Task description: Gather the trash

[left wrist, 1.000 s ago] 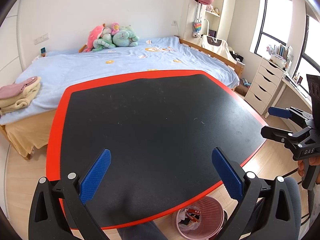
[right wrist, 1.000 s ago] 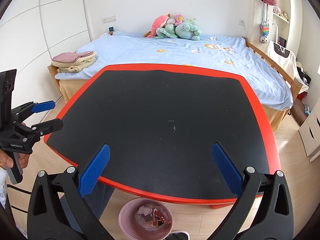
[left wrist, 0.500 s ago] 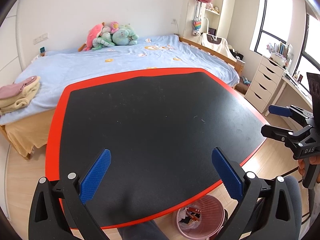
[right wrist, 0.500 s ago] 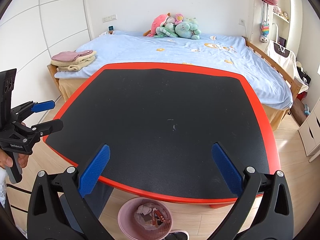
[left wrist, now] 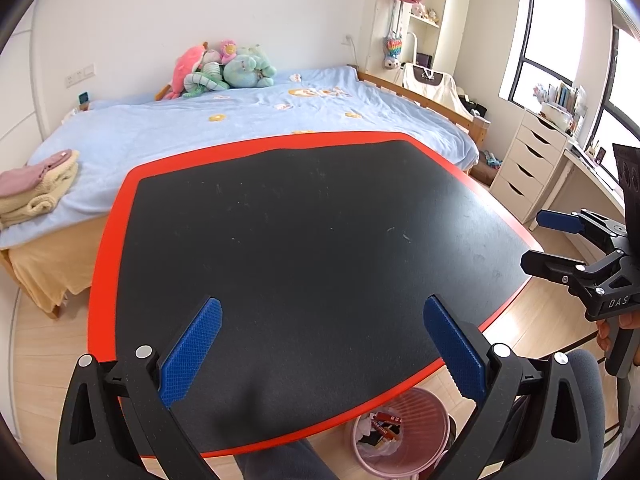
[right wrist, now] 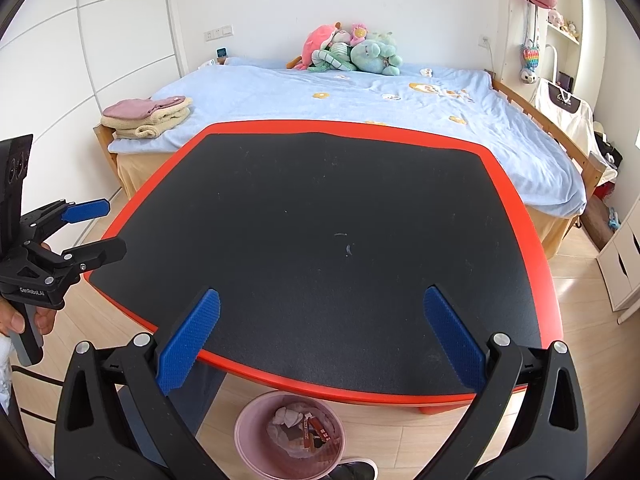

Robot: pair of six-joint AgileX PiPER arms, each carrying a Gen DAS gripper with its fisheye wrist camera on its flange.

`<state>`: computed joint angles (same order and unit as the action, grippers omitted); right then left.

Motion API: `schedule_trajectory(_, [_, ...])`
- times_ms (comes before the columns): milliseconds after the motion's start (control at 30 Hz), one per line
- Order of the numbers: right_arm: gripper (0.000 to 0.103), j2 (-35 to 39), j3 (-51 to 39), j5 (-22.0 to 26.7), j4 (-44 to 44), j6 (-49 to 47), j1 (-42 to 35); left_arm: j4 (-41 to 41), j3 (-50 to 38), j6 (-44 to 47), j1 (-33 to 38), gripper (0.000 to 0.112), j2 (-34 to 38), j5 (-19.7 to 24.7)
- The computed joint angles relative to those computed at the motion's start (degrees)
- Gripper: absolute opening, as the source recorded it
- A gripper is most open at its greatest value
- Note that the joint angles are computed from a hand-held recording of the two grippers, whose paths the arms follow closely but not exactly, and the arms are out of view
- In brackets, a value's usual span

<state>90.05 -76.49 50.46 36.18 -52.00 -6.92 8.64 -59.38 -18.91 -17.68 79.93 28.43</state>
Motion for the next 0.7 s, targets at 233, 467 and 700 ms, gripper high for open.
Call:
schedule_trajectory(233, [0.1,0.1,0.0,-0.1,-0.3,0.3,0.1,0.8,0.5,-1.1,-0.1,0.097,0.0,-0.4])
schedule_trajectory(467, [0.1,0.0,0.1,-0.1,-0.2,0.1,0.0,-0.8,0.4,0.0,0.1,0.097,0.0,-0.6])
schedule_trajectory(700, [0.1,0.1,0.0,-0.1,0.0,-0.1,0.0,0.3,-0.3,-0.8,0.1,0.097,0.3,0.2])
